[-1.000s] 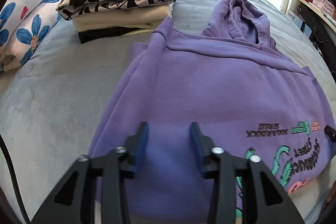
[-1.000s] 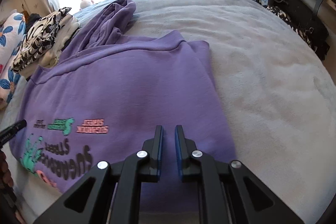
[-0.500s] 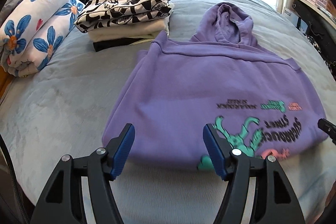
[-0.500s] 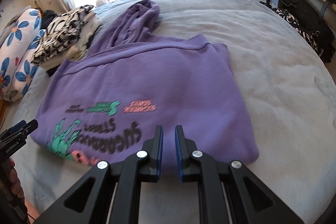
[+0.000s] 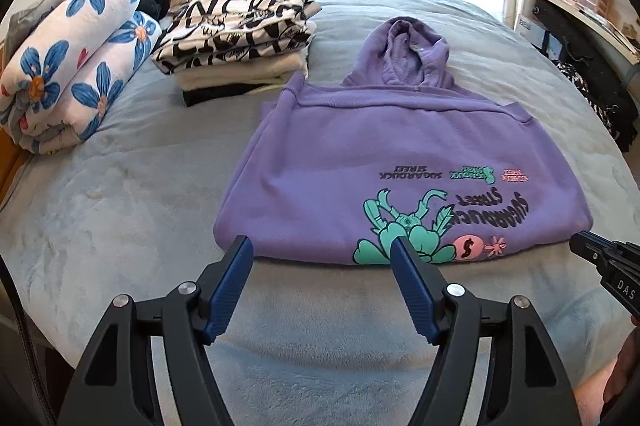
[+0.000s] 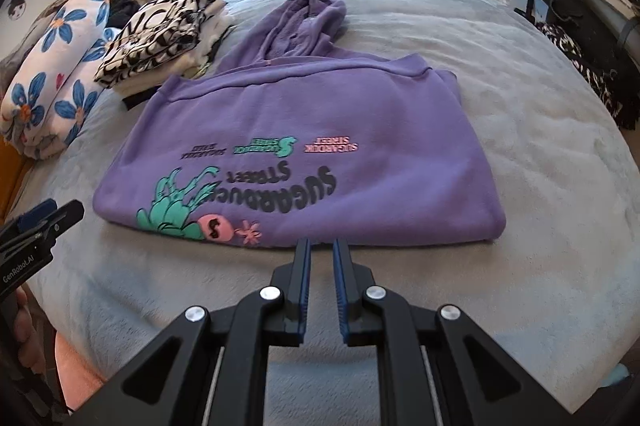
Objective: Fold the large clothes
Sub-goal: 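Move both grippers toward the purple hood, then grasp the hood with the left gripper while the right gripper grasps it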
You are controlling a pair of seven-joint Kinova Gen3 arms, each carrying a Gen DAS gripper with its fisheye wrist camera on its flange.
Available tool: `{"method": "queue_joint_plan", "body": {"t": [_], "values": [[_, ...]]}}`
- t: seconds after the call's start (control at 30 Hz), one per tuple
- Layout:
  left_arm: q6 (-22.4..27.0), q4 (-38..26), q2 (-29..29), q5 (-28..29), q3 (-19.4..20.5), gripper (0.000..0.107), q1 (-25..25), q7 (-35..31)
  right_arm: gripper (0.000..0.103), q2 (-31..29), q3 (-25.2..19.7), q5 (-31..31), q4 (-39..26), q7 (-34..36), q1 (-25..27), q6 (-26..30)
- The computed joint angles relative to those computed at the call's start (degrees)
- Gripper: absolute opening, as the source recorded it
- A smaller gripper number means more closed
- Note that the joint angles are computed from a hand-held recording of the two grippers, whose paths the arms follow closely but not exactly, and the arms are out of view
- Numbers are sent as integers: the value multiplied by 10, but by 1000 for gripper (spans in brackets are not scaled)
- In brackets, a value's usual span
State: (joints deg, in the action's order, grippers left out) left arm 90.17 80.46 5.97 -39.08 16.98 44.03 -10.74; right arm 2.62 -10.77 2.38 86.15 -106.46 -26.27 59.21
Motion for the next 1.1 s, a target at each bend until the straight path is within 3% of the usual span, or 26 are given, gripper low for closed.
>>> {"method": "queue_joint_plan", "body": {"t": [0.37,0.5,0.57,0.9,1.1], "values": [[25,-94,34,-55,-24,78,7,-102,13,44,2,4,-109,31,-16,40],[5,-121,49,-50,-42,81,-3,-145,29,69,9,-1,-149,43,-17,47],[-1,-137,63,-49,-52,81,-8,-170,32,83,13,-1,-166,48,-18,50],[-38,-208,127,-15,-108,81,-46,-308,32,170,31,-16,-277,88,-14,92],[-47,-304,187,58,-144,81,-114,-420,32,254,51,-22,-421,114,-10,147]]}}
